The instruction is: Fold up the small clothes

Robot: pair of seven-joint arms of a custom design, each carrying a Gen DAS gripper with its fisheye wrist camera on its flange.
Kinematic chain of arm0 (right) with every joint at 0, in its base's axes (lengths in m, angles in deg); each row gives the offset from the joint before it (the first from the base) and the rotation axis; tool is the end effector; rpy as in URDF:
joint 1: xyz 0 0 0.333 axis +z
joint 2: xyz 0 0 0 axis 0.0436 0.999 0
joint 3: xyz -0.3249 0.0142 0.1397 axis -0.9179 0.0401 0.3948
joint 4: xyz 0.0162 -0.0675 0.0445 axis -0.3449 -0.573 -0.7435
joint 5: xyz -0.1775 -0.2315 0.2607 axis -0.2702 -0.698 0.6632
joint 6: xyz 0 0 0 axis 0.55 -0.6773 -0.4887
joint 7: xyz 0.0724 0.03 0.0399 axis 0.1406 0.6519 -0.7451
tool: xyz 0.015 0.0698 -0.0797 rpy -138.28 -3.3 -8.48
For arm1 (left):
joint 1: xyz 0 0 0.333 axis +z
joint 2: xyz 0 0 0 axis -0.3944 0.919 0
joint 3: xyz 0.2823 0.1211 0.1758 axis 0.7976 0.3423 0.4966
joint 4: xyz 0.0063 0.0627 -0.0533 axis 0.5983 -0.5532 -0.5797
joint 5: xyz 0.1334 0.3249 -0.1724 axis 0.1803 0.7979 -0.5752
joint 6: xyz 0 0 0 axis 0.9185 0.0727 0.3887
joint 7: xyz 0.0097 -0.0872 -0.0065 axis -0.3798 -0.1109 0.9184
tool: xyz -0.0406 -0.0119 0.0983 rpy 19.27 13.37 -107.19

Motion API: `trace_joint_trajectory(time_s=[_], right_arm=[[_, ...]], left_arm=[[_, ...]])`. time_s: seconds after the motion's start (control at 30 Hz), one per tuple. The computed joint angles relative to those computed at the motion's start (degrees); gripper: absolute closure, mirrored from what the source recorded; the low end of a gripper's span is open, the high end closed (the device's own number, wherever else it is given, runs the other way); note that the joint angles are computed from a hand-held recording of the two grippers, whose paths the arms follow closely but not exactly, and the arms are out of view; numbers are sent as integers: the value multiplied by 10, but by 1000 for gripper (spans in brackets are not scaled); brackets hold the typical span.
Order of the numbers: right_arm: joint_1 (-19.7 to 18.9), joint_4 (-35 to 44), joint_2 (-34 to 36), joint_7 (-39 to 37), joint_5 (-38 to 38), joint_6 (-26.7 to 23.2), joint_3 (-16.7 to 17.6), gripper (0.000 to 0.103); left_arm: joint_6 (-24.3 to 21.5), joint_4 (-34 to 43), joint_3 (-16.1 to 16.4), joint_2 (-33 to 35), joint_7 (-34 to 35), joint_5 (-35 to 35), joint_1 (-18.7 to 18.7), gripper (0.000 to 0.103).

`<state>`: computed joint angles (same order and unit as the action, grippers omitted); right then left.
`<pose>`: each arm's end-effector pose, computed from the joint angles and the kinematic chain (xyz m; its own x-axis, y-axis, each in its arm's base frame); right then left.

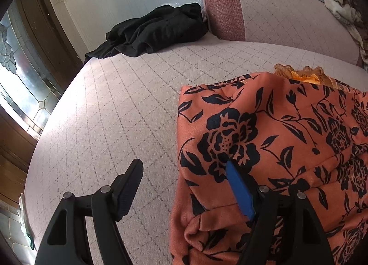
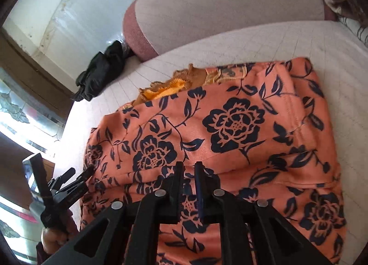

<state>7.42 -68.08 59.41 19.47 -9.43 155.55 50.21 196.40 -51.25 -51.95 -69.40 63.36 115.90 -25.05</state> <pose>0.5270 -0.0010 0.4974 0.1120 -0.9003 -0.4206 -0.8610 0.1233 -0.4934 0.4945 -0.1222 0.4807 0.1781 -0.9665 -0.1846 -0.8085 -0.0368 -0.5874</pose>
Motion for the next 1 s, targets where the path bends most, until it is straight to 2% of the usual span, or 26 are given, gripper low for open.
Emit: trace_joint_trajectory(time_s=[0.13, 0.27, 0.33, 0.4, 0.47, 0.63, 0.73, 0.83, 0.93, 1.0], right_arm=[[-11, -52, -90, -72, 32, 0, -34, 90], [-22, -85, -151, -94, 33, -3, -58, 90], [-33, -102, -178, -98, 23, -18, -72, 89], [-44, -116, -191, -97, 11, -30, -81, 88], [-54, -128, -197, -97, 2, -45, -90, 88], [-58, -148, -179, -114, 29, -53, -104, 88], [-58, -142, -158, -126, 43, -65, -101, 88], [-57, -112, -120, -126, 48, -69, -87, 88], [-57, -66, -66, -112, 42, -65, -67, 88], [-55, -30, -26, -109, 55, -70, -62, 88]], left_arm=[[23, -35, -11, -57, -36, 26, 6, 28], [34, -66, -35, -108, -82, 76, 18, 22], [38, -87, -33, -132, -75, 58, 6, 22], [36, -110, -19, -155, -40, 3, -19, 21], [35, -133, -19, -178, -24, -35, -32, 21], [12, -184, -39, -229, -25, -81, -45, 21], [22, -190, -14, -222, -5, -133, -60, 21], [22, -169, -30, -203, -34, -122, -18, 21], [46, -134, -14, -149, -29, -126, -1, 21], [50, -104, -17, -104, -27, -106, 19, 21]])
